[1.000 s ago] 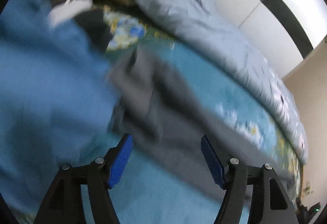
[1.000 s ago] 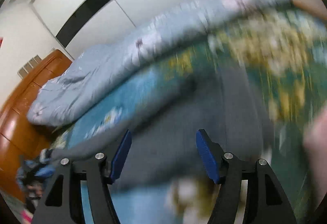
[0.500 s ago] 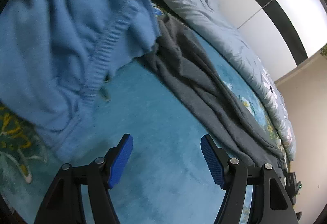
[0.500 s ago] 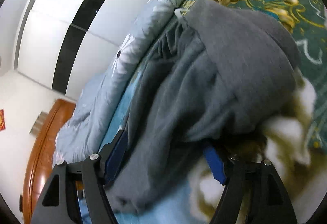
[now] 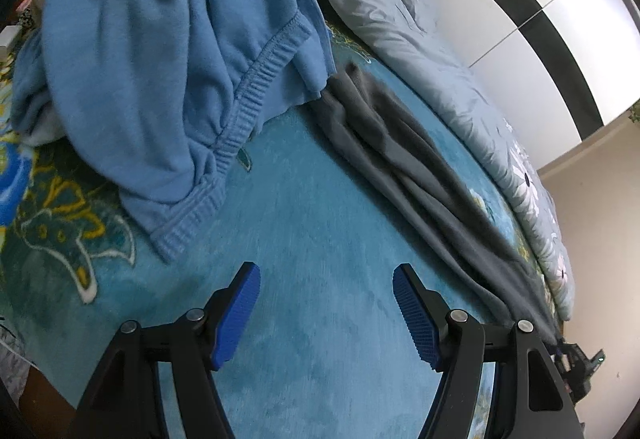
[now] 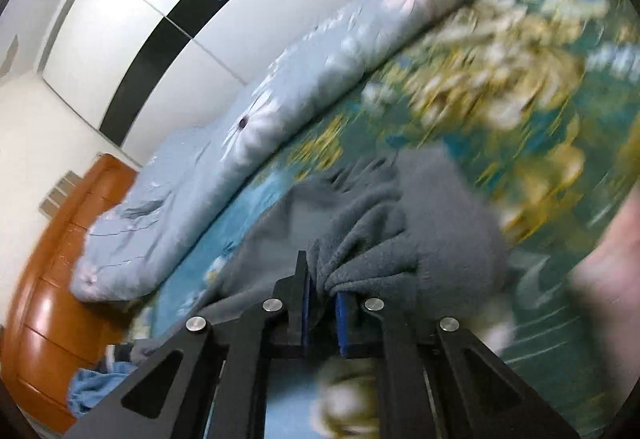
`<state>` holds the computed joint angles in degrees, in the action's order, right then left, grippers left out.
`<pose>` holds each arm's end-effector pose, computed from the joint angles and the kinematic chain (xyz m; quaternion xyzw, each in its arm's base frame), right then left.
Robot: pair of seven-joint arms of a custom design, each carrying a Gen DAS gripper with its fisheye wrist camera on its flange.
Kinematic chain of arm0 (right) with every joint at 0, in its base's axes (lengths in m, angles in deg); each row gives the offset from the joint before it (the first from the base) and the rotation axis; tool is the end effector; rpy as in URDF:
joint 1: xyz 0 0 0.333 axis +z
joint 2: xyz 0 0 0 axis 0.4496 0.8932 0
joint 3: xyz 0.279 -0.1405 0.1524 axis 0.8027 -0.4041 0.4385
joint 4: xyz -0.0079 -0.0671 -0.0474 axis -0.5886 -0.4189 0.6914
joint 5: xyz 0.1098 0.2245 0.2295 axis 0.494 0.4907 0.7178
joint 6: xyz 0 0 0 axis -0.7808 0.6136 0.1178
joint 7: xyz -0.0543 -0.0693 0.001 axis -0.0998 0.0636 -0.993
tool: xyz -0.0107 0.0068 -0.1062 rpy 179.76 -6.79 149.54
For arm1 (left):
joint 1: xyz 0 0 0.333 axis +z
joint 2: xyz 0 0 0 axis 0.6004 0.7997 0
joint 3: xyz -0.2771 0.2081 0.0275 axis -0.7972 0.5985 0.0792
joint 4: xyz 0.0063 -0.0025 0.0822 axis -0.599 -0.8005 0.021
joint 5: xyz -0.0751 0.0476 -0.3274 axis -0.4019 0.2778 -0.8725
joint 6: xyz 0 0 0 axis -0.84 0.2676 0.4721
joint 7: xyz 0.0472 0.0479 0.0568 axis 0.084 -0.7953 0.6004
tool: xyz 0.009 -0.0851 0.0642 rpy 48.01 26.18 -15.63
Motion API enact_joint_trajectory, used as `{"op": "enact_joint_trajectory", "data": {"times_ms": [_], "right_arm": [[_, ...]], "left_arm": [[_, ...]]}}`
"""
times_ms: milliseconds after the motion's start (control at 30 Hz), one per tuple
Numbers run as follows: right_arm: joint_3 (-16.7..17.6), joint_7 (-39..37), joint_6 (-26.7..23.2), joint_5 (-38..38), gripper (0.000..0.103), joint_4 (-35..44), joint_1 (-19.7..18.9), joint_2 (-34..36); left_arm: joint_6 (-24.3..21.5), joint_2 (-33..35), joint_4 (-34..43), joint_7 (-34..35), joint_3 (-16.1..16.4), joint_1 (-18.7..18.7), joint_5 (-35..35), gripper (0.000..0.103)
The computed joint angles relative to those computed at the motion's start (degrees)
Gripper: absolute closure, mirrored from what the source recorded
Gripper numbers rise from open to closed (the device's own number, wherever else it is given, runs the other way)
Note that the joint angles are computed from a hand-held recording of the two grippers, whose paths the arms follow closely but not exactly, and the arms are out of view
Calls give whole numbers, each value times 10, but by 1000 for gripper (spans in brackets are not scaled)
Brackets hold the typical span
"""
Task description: Fold clothes
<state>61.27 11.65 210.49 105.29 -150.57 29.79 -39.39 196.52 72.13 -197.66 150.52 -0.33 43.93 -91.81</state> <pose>0.6781 0.1065 0.5394 -0.5026 0.7323 -0.0800 0.4524 0.4560 0.0776 0.5722 -0.8820 0.3211 -0.3306 0.0979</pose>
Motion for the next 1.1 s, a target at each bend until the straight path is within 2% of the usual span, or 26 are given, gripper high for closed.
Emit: {"op": "enact_joint_trajectory", "data": {"times_ms": [67, 100, 167, 300, 400, 467, 533, 567, 633, 667, 700, 733, 833, 933, 1100], "right_arm": [[-58, 47, 1, -49, 93, -13, 22, -19], [-84, 72, -13, -80, 93, -13, 32, -25], [-112, 101, -67, -142, 93, 15, 41, -21], [-119, 124, -104, -211, 89, 24, 55, -20], [-122, 138, -99, -244, 87, -3, 62, -38], [-134, 156, -89, -278, 80, -26, 74, -52], [-166, 201, -70, -355, 59, -81, 104, -92], [-175, 218, -49, -393, 54, -114, 112, -113], [-154, 204, -17, -410, 49, -154, 105, -136], [-146, 196, -1, -416, 49, -172, 103, -147], [-133, 179, 10, -411, 48, -188, 98, -155], [-107, 140, 8, -375, 48, -194, 85, -155], [-65, 72, -1, -295, 48, -192, 72, -139], [-11, -27, 0, -196, 48, -165, 55, -108], [-5, -73, 12, -194, 48, -100, 101, -52]], "left_arm": [[6, -3, -5, 12, 3, -8, -13, 30], [9, -1, -5, 16, 3, -11, -18, 30], [12, 13, 7, 27, 6, -20, -36, 30], [13, 59, 60, 122, 19, -52, -136, 30], [-2, 96, 112, 163, 5, -40, -151, 30], [-4, 120, 144, 175, -4, -27, -138, 30], [-6, 149, 179, 156, -11, -11, -93, 30], [-7, 164, 197, 145, -14, -4, -68, 30], [-13, 190, 230, 115, -14, 2, 22, 30], [-18, 205, 248, 129, -19, 7, 41, 30], [-25, 221, 269, 157, -26, 14, 45, 30], [-36, 238, 291, 192, -36, 24, 39, 30], [-67, 278, 347, 271, -61, 48, 8, 30], [-97, 309, 388, 313, -73, 58, -5, 30], [-116, 325, 403, 329, -67, 37, 48, 30]]}}
